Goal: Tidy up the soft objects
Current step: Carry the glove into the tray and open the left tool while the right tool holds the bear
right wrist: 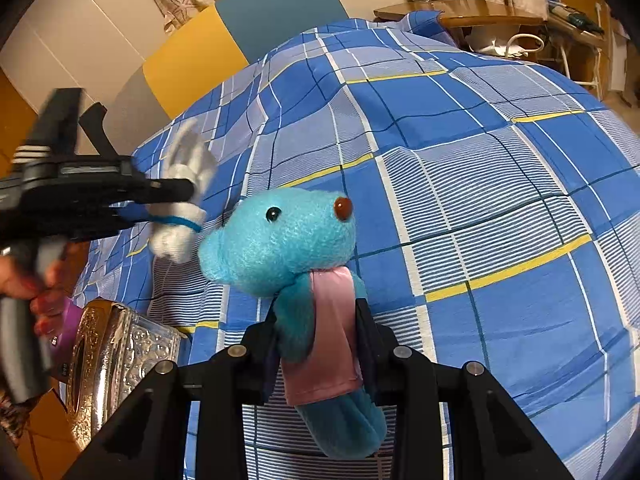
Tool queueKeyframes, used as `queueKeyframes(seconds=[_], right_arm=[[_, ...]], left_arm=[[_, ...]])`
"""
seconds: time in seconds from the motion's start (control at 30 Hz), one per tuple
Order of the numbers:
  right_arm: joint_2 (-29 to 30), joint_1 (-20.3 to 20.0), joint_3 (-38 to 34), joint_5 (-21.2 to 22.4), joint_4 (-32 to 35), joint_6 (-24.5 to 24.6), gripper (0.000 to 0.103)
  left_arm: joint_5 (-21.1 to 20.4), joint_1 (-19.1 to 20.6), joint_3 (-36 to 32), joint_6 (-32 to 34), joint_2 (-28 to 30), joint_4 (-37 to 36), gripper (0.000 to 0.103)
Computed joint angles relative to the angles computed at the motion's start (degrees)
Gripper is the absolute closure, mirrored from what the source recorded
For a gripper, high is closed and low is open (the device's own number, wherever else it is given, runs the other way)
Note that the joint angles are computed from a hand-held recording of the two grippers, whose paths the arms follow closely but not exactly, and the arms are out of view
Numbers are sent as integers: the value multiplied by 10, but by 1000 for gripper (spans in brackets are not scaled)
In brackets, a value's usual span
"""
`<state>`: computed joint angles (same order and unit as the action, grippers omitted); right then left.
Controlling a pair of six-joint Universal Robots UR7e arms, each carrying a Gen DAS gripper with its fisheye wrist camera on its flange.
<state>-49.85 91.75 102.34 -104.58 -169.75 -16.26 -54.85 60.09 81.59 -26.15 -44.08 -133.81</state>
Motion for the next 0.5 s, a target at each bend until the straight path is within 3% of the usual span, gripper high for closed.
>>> queueKeyframes(seconds=[0.23,0.5], right_arm=[[1,2,4,-8,-22,-13,70],[4,0,6,-14,-37,-19,70]], left_arm=[[-55,-21,83,23,-57,-74,69],[-89,-42,190,13,-151,-129,69]])
